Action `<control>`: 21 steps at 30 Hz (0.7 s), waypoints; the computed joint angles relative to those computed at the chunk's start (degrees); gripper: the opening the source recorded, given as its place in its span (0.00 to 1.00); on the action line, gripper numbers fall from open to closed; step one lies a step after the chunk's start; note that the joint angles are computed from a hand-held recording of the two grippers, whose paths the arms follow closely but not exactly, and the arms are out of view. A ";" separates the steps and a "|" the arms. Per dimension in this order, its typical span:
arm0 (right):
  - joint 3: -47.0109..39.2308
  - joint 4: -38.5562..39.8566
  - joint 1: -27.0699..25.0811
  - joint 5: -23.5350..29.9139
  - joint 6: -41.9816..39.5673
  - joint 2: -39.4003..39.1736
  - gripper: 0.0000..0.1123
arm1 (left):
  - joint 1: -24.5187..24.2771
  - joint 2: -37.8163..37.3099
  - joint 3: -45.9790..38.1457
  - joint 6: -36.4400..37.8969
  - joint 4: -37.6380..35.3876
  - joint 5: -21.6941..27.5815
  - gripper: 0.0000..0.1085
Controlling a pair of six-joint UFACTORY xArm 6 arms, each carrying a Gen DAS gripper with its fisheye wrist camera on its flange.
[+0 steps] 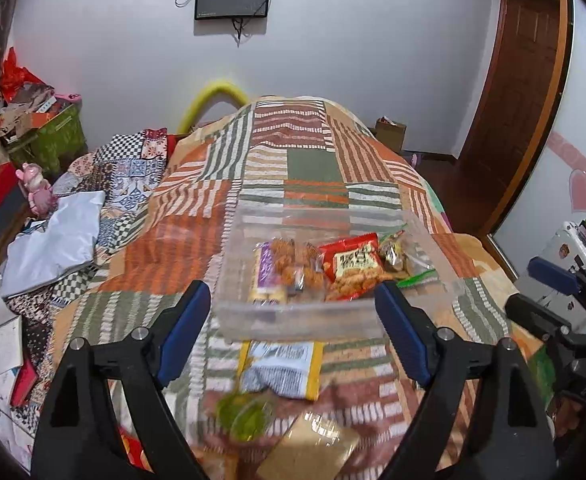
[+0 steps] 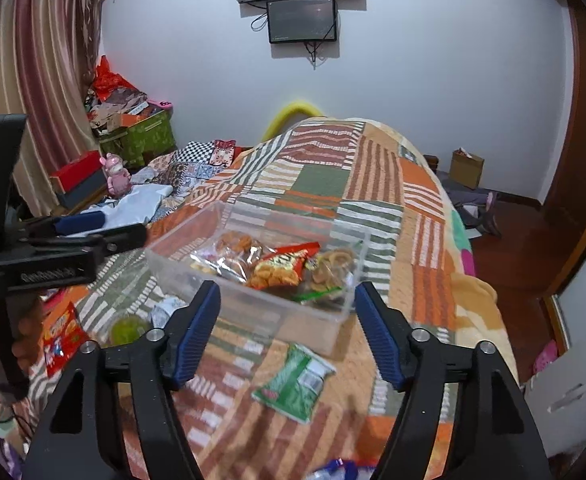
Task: Organize snacks
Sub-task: 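Lower left tool toward bread loaf while right tool reaches white-blue bag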
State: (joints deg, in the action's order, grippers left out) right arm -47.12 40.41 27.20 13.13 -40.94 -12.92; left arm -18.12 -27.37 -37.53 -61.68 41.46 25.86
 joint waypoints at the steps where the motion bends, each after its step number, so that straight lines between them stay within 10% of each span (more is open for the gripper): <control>1: 1.08 -0.59 -0.24 -0.14 0.36 -0.92 0.62 | -0.43 -1.49 1.04 -0.18 0.03 0.92 0.79; 21: 16.94 -11.01 -6.18 5.05 10.97 -9.66 0.62 | 4.39 -30.46 24.84 11.16 -14.17 15.05 0.80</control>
State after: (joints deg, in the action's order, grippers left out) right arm -30.18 29.40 21.02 18.19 -29.97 -22.58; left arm -13.73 -57.83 -12.69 -50.52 27.29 40.91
